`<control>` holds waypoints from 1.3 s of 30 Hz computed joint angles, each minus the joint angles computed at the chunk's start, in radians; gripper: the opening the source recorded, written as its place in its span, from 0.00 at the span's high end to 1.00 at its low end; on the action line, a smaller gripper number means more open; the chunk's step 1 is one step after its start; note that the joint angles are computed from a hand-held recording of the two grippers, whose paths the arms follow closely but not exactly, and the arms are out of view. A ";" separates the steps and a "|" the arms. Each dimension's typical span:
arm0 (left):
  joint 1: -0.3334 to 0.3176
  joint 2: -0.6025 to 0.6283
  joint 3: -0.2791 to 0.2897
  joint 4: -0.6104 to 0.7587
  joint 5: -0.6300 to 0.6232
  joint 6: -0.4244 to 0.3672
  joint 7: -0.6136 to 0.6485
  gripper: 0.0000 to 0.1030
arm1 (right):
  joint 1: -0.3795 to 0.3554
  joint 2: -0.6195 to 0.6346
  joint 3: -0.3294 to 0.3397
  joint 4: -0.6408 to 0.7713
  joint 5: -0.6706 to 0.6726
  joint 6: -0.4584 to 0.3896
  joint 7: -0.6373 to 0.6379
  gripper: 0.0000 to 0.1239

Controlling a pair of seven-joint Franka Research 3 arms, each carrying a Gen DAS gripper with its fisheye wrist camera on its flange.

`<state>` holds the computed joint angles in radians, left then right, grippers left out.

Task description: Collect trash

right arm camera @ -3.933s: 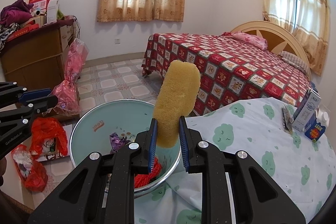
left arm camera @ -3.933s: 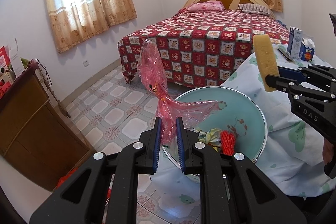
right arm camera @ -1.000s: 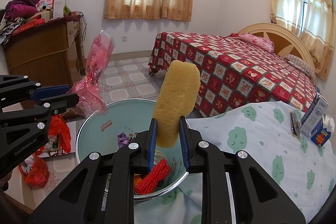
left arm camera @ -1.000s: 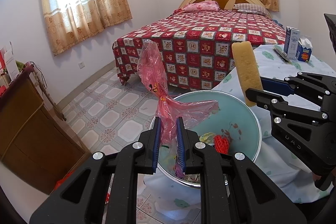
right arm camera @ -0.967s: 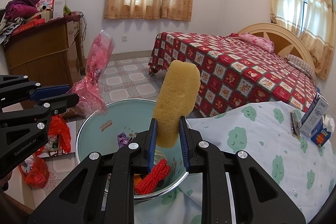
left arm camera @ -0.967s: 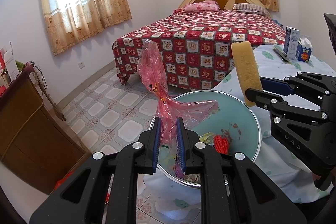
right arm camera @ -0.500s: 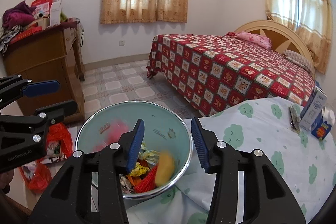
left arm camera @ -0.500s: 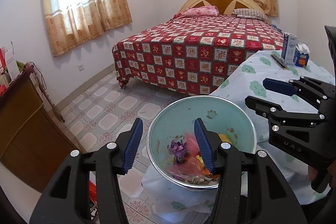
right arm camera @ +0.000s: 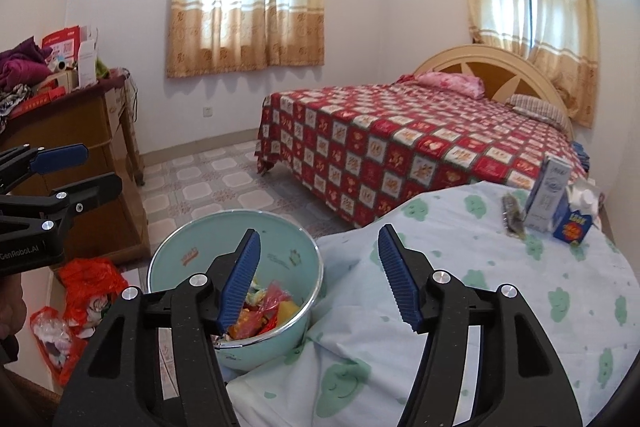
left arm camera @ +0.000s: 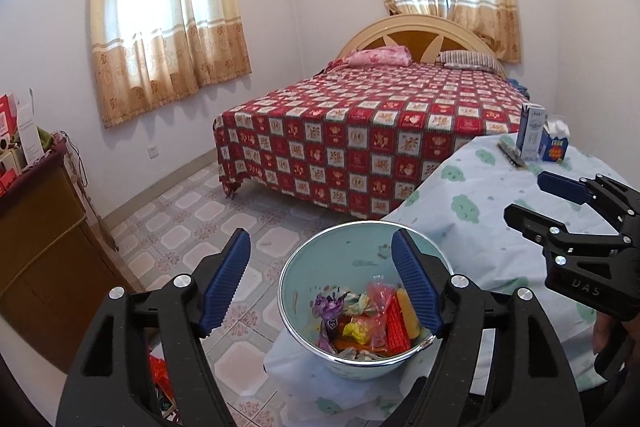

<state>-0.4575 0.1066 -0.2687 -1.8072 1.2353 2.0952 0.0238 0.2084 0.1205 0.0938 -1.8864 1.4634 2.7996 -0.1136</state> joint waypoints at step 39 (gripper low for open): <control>0.004 -0.017 -0.006 -0.011 0.023 -0.028 -0.021 0.16 | 0.007 -0.034 -0.016 -0.013 0.056 0.015 -0.038 0.45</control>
<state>-0.4537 0.0898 -0.2744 -1.8181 1.2580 2.0668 0.0026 0.2154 0.0860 0.0781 -1.8997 1.5192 2.8144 -0.1514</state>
